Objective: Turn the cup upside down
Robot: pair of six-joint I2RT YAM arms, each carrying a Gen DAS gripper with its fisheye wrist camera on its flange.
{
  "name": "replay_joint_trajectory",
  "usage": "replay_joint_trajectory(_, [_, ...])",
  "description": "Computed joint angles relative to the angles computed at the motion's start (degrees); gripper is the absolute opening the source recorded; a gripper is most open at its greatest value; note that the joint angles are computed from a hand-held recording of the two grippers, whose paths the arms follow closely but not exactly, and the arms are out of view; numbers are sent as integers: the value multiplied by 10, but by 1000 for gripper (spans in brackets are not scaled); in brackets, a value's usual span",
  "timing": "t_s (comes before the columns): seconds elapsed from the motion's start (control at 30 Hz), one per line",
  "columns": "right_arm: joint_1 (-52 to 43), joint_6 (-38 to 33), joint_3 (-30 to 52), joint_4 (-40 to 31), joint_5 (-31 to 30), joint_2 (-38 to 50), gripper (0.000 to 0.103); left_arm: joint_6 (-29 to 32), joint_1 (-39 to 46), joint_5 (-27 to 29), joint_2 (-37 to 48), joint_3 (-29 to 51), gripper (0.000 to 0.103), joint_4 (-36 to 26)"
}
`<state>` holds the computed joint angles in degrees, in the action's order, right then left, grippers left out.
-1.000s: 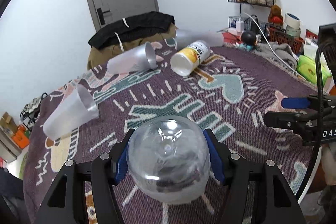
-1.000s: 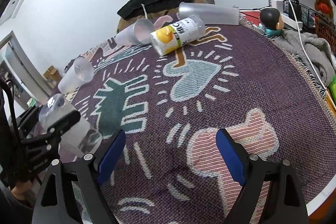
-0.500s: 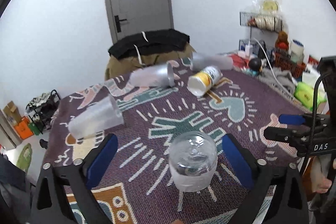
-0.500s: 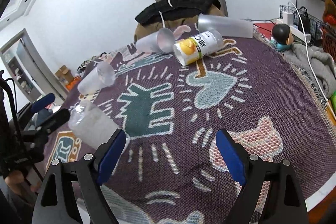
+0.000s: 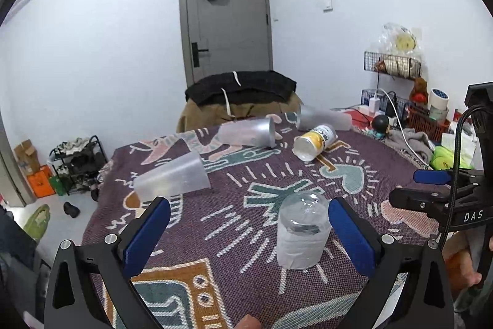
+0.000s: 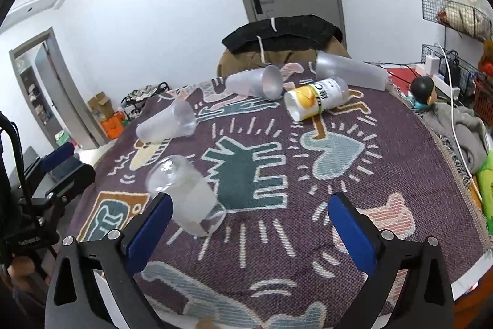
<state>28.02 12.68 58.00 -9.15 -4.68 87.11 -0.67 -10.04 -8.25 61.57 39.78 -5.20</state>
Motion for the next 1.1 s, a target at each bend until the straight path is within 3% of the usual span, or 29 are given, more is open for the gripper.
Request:
replay_joint_trajectory(0.47, [63,-36,-9,-35,42,-31,102,-13,56,12,-134,-97,103,15])
replay_joint_trajectory(0.93, [102,-39,-86,32,53,-70,102,-16,79,3,-211,-165,103,5])
replay_joint_trajectory(1.1, [102,-30,-119,67,60,-81,102,-17,63,-30,-240,-193,103,7])
